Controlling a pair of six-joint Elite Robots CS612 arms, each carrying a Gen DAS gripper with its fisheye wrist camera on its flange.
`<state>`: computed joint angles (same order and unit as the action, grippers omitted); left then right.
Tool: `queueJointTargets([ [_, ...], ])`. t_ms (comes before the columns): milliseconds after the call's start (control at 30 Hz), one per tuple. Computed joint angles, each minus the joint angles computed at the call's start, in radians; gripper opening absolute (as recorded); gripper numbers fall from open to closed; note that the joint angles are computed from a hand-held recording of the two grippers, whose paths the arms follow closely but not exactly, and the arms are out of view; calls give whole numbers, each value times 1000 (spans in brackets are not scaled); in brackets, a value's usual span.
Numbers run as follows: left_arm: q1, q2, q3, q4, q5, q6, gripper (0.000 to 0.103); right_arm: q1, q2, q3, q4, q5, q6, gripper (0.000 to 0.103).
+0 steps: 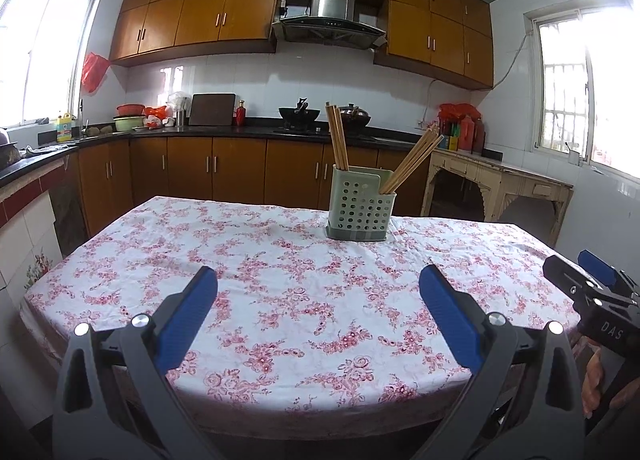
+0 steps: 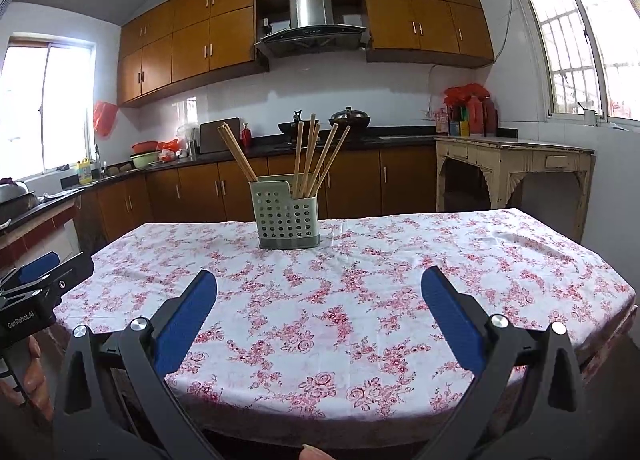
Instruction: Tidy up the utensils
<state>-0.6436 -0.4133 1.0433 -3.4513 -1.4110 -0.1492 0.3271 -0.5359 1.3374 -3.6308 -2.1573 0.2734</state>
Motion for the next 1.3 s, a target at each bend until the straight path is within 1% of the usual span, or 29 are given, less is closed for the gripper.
queueJointTargets([
  [500,0,1,-1,10,-3,12,99,1,-3,1,14,9,-18,101],
  [700,0,2,-4,24,-2,6,99,0,-5,2,26,13,-13,101],
  [1300,1,2,-4,24,2,14,99,-1,-5,3,33,15,-7,101],
])
